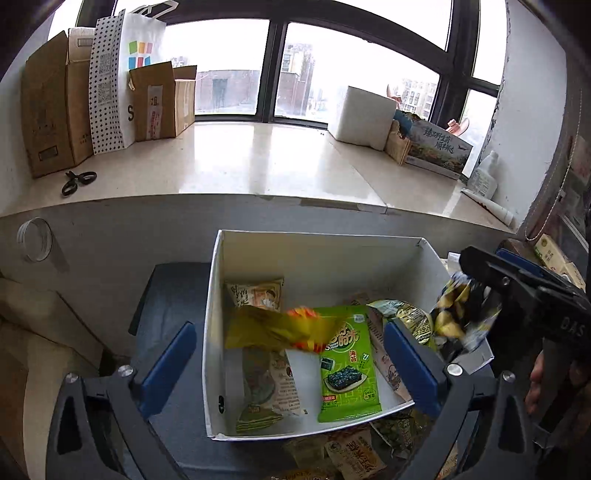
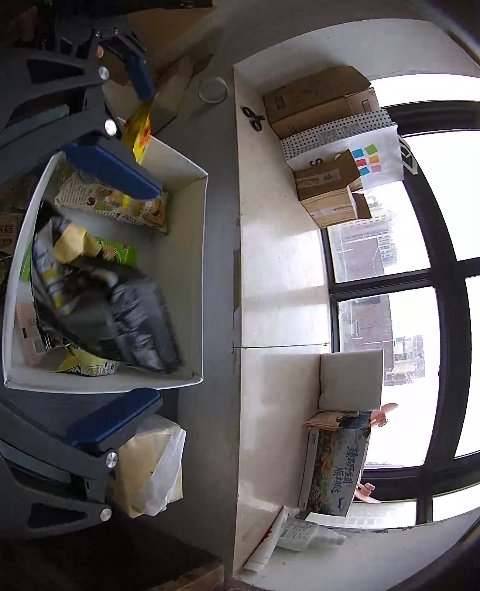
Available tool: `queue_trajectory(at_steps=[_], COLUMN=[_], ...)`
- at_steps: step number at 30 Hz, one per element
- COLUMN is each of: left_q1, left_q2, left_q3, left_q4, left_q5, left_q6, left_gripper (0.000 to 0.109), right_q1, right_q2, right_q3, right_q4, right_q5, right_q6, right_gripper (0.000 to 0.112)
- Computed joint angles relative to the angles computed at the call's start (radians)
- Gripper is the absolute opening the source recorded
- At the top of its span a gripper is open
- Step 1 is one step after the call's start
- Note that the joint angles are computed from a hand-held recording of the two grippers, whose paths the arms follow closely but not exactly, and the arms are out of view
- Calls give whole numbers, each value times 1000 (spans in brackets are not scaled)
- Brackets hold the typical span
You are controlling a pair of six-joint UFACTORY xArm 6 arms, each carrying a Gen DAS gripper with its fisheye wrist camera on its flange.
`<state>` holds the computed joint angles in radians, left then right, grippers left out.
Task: Organize snacks
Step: 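Lower the yellow pouch and grey chip bag into the white box and release, then grasp the round bread bag with the right gripper while the left grasps the green seaweed pack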
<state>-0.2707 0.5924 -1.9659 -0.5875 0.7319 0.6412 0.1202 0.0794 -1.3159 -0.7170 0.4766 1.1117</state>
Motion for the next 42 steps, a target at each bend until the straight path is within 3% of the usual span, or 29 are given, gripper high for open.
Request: queue_trajectory(at_steps=[7, 10, 13, 16, 20, 24, 29, 33, 37, 42], left_q1=[0, 12, 16, 17, 5, 26, 37, 46, 55, 75], left_q2=[-66, -79, -137, -233, -407, -528, -621, -661, -675, -702], left_q3=[111, 120, 193, 314, 554, 701, 839, 921, 977, 1022], left_q4=[-5, -25, -62, -95, -157, -222, -222, -215, -175, -177], left_q5=[-68, -34, -55, -76, -202, -187, -203, -194, -184, -170], left_q6=[49, 60, 116, 216, 399, 465, 454, 447, 415, 432], left_gripper=[103, 103, 103, 103, 103, 103, 103, 103, 103, 103], right_q1=[-15, -17, -12, -12, 10, 93, 247, 324, 336, 268], right_q2=[-69, -103, -149, -230, -384, -548, -662, -681, -631, -536], right_q3=[94, 128, 174, 267, 430, 596, 740, 815, 824, 783], right_q4=[-134, -170, -183, -220, -332, -457, -410, -347, -277, -236], right_q5=[-73, -90, -99, -152, -184, -115, 35, 77, 81, 3], right_q6=[141, 178, 197, 258, 407, 597, 646, 684, 658, 637], right_gripper=[103, 103, 103, 103, 103, 103, 103, 103, 103, 103])
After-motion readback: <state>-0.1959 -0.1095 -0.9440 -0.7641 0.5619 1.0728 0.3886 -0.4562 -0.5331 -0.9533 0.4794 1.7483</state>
